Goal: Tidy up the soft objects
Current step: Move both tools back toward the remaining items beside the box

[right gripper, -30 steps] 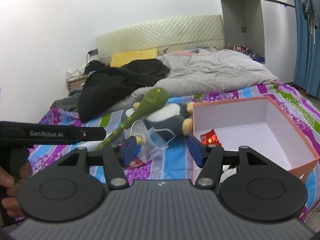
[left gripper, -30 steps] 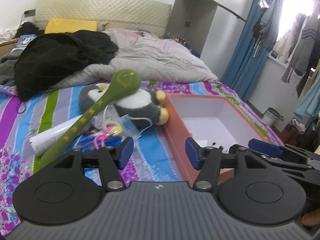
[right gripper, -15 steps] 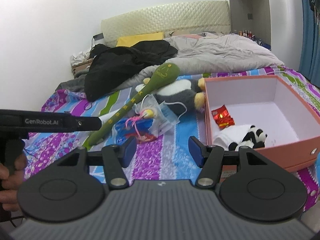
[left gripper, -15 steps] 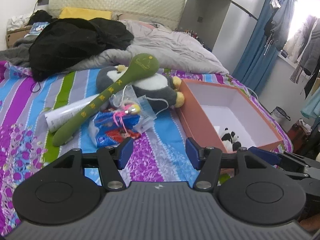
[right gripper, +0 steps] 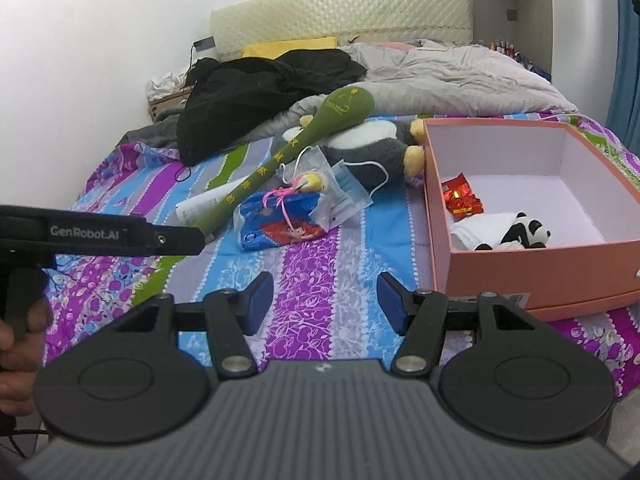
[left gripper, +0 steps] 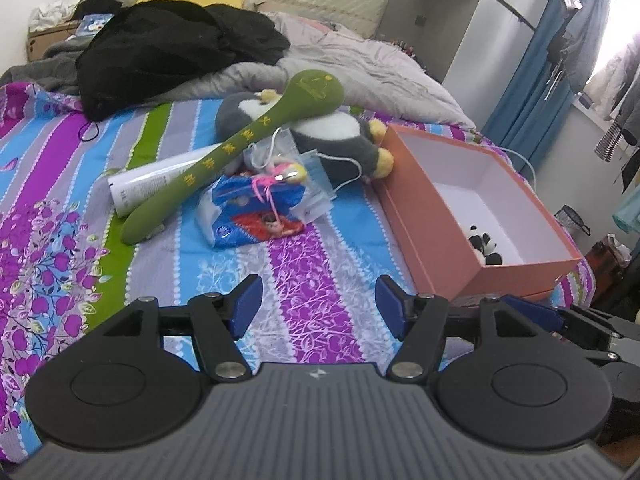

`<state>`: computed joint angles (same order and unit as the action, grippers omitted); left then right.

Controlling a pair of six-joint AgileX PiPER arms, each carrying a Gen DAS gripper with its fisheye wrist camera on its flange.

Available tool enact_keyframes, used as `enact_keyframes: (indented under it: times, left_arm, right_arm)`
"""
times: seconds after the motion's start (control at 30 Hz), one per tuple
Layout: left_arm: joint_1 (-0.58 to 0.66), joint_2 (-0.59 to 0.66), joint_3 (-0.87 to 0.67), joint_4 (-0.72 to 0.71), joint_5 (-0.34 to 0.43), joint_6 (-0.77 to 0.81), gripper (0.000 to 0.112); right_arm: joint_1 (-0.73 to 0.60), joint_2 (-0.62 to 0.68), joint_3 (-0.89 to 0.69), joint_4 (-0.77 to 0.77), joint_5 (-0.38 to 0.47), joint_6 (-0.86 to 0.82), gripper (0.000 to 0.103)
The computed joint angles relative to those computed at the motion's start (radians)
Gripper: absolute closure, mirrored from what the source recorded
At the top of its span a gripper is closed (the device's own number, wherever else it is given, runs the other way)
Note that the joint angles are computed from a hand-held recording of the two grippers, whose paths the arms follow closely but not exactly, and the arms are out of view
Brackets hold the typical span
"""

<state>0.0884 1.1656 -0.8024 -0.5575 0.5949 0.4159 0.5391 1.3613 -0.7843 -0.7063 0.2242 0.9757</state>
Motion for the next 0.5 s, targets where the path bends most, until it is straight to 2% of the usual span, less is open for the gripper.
enact_keyframes:
  times: [0.5]
  left_arm:
    - [0.045, 0.227, -0.077, -0.058, -0.067, 0.113, 0.044]
  right_arm:
    - [-0.055, 0.198, -0.114, 0.014, -0.066, -0.044, 0.043]
